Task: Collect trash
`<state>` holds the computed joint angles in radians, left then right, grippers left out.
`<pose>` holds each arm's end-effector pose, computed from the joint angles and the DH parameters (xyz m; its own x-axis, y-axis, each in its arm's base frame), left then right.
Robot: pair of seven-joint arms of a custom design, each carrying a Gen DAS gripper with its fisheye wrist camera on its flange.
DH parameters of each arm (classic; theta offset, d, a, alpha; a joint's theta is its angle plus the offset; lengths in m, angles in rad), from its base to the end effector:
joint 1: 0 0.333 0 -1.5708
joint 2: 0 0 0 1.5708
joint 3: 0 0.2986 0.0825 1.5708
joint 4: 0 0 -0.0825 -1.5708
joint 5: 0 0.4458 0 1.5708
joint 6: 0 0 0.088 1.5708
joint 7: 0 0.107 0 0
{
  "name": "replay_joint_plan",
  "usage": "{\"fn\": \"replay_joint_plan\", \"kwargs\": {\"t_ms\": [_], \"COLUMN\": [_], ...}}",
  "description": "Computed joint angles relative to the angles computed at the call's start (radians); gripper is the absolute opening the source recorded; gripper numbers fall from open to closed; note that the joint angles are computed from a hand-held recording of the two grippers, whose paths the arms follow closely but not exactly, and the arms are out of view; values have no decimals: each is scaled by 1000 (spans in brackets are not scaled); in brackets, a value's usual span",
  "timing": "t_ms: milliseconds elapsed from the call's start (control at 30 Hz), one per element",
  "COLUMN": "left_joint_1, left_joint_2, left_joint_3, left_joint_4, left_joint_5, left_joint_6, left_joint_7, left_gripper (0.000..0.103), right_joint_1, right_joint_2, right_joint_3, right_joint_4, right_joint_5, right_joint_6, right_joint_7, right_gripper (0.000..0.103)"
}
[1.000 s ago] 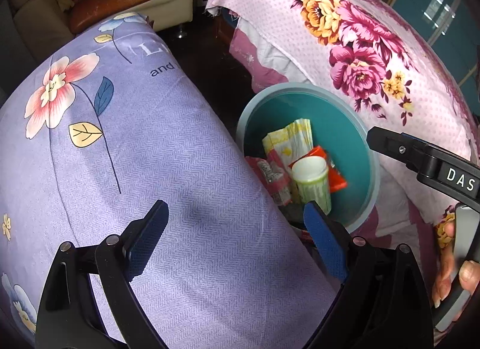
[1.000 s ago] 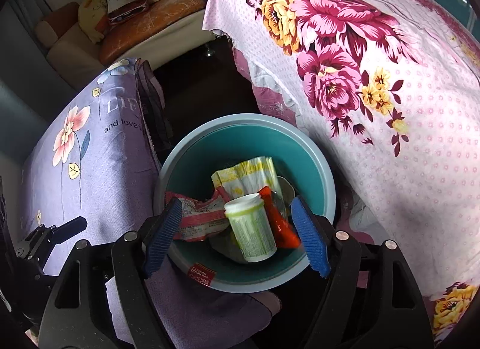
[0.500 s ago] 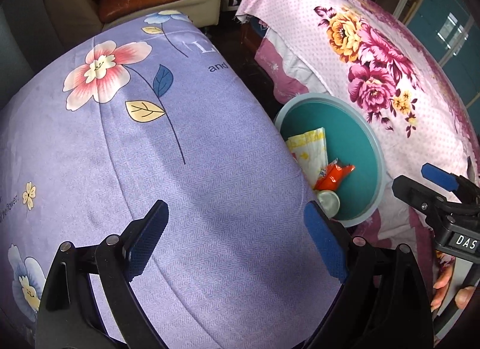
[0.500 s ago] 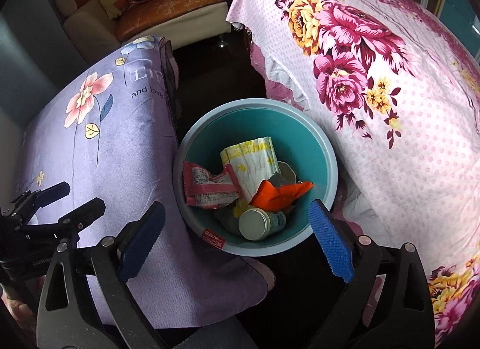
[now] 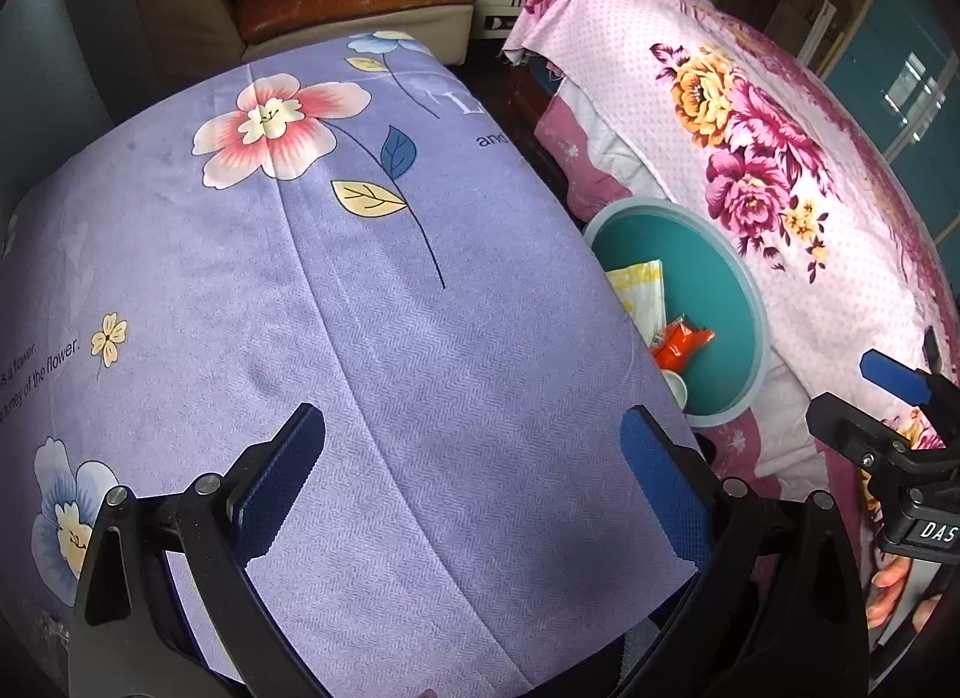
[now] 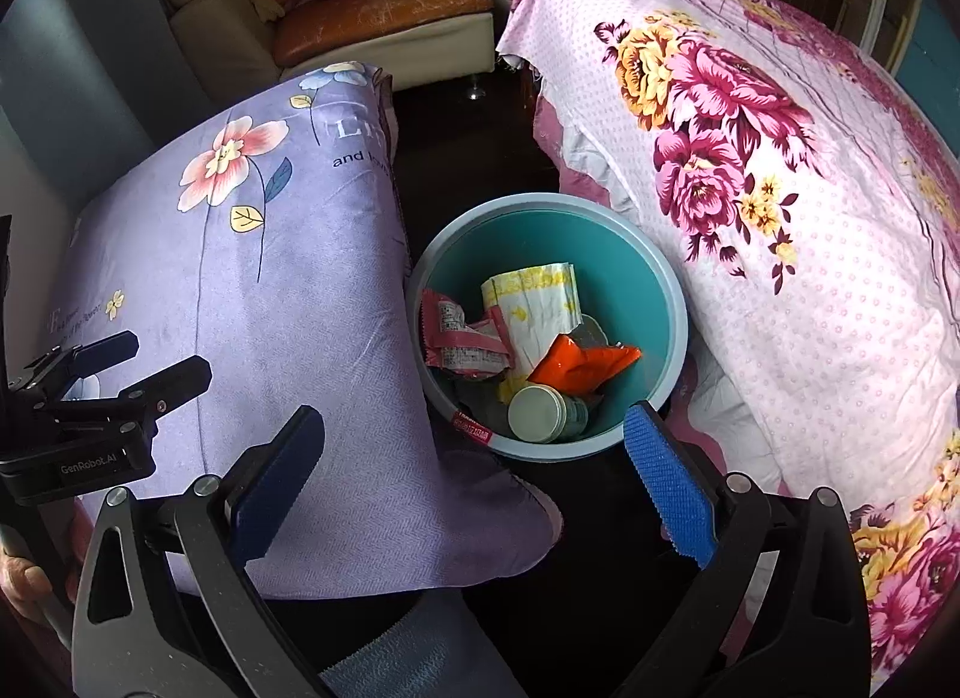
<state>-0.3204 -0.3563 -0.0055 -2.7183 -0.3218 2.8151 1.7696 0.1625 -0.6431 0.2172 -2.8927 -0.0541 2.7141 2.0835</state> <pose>0.4497 -0.1354 0.3231 -0.2693 -0.9534 0.1363 -0.8788 0.1853 -0.4397 0.3881 0.1397 0.3444 -0.0864 -0.9944 -0.0609 -0.8841 0.1047 -0.4554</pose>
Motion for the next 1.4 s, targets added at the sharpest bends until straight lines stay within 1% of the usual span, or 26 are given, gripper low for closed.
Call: {"fn": "replay_joint_plan", "kwargs": {"t_ms": [300, 533, 667, 800, 867, 1033, 1400], "left_joint_1": [10, 9, 2, 16, 23, 7, 14], "left_joint_2": [-70, -105, -117, -134, -137, -140, -117], "left_joint_3": [4, 15, 23, -1, -9, 13, 5], "left_joint_4": [-58, -85, -99, -120, -124, -125, -117], "left_joint_5": [39, 77, 97, 151, 182, 215, 256], "left_joint_6": [10, 27, 55, 101, 113, 110, 110], "left_joint_7": [-34, -66, -77, -117, -142, -165, -206], "left_gripper": [99, 99, 99, 99, 99, 99, 99], "right_joint_1": [23, 32, 32, 30, 29, 24, 20], "right_joint_2": [-42, -61, -61, -55, -51, -40, 8], "right_joint_3": [14, 11, 6, 4, 2, -2, -17], "right_joint_4": [-17, -27, -29, -29, -28, -27, -12], "right_joint_5": [-3, 2, 6, 11, 13, 16, 32], "right_joint_6": [-25, -29, -26, -21, -22, -17, 0], "right_joint_7": [15, 23, 19, 19, 17, 14, -4], "right_gripper": [96, 96, 96, 96, 96, 96, 96]}}
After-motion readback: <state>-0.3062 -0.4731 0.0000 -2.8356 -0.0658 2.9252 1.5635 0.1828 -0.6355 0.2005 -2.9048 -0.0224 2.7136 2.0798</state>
